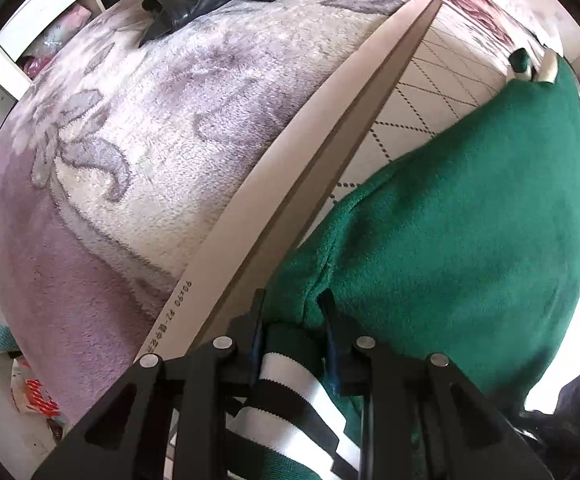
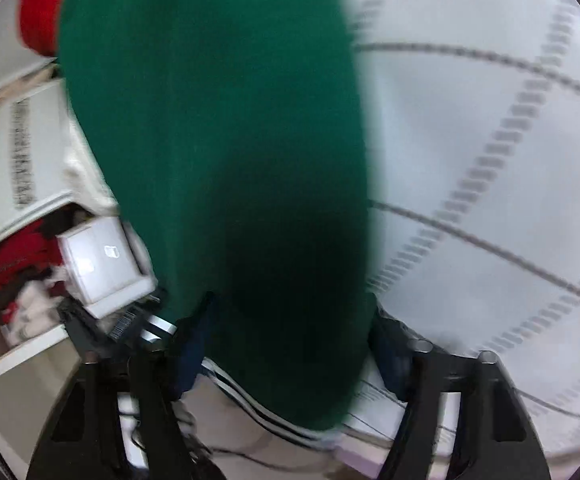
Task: Fold large clothes
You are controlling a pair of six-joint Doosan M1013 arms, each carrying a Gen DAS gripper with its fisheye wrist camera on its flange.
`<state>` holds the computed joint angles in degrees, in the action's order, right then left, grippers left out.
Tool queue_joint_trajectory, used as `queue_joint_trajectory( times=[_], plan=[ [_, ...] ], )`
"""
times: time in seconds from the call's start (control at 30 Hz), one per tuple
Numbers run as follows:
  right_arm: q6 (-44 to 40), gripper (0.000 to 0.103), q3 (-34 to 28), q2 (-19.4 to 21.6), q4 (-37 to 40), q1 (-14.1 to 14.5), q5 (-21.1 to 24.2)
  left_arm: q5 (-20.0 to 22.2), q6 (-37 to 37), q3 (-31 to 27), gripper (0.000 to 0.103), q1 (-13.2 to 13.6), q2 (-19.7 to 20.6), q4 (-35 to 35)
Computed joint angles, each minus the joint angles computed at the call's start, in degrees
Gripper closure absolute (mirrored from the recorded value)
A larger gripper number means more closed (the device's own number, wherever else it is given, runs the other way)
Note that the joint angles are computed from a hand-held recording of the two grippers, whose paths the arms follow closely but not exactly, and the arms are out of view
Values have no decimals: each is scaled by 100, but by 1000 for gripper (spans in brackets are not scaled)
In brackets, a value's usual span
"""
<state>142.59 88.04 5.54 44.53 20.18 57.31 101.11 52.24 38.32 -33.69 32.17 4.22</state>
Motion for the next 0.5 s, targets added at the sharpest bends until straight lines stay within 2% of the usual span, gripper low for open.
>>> queue_joint_trajectory(
  times=[0.03,0.1,0.23,0.3,0.37,0.43,0.5],
  plan=[
    [136,79,-51,22,-154,21,83,-15,-1,33,81,-7,-28,-18],
    [413,80,22,-89,-220,-6,54,10,-79,124,81,-21,-107,-288],
    [697,82,122,-566,-805,-256,633,-74,-512,783,81,-298,-511,-1346],
    [667,82,161,-830,-1019,-523,1211,-119,-686,1079,81,-492,-664,-1818],
    [429,82,85,-963,-1350,-763,1997,-89,-876,1279,80,-735,-752,-2264],
    [-145,81,-29,-966,-1604,-945,2943,83,-1102,1247,79,-950,-751,-2441],
    [-419,77,-35,-965,-1577,-1124,3472,241,-1343,1100,75,-1071,-739,-2622]
  ],
)
